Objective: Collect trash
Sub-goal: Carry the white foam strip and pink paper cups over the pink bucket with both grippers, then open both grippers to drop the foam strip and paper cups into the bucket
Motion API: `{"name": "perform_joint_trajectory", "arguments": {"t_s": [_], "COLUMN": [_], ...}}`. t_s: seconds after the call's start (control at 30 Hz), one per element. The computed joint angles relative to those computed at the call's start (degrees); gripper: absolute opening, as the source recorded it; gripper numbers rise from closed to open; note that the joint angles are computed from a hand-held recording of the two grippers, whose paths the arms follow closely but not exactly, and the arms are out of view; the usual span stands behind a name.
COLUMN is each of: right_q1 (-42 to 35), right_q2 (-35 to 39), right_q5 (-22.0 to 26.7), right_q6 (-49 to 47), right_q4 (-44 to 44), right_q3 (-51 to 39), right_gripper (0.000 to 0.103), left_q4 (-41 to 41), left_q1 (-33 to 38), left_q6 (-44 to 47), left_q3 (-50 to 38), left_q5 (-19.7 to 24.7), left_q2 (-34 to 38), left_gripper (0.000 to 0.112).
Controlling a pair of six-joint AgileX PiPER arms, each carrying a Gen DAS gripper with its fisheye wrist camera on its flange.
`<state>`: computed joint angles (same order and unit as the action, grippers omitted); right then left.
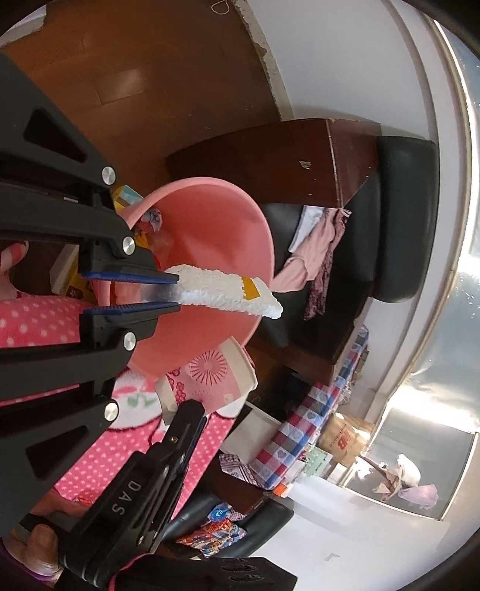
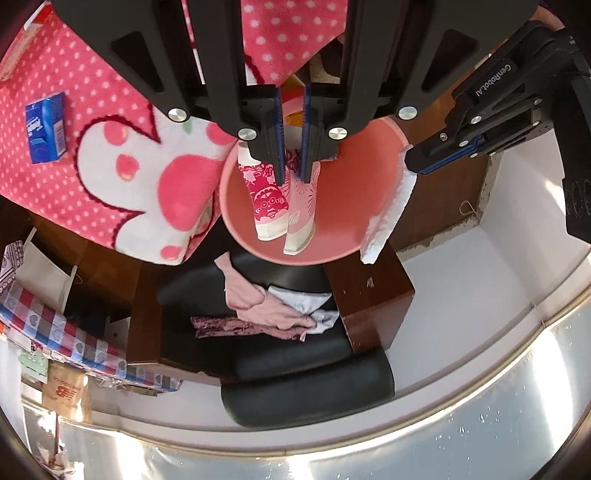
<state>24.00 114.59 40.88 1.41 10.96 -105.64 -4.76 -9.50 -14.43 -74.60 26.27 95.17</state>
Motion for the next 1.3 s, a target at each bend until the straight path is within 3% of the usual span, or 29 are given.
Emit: {"name": "perform_joint_trajectory", "arguments": {"t_s": [0.53,0.87,1.3], "right_q1": [2.05,2.50,2.84], "right_q2": [7.57,9.58,10.47], "right_q5": [5.09,6.67,7.70], "right_q6": [1.36,1.41,1.93], "right_q4": [-2.21,-2.92,-4.17], "right_q3": [-7.55,-10.07,-11.35], "right_gripper": [0.008,0.009,0.009], "left_q4": [-1.23,2.55,1.71], "left_q1": [1.46,0.67,0.59], "left_q6": [1.06,-2.59,-2.47], "left_q3": [-5.22,-6.00,-6.82], "left_q5": [2.83,3.87,4.15], "left_q2": [7.19,8.78,10.34], "left_gripper": [0.009,0.009,0.010]}}
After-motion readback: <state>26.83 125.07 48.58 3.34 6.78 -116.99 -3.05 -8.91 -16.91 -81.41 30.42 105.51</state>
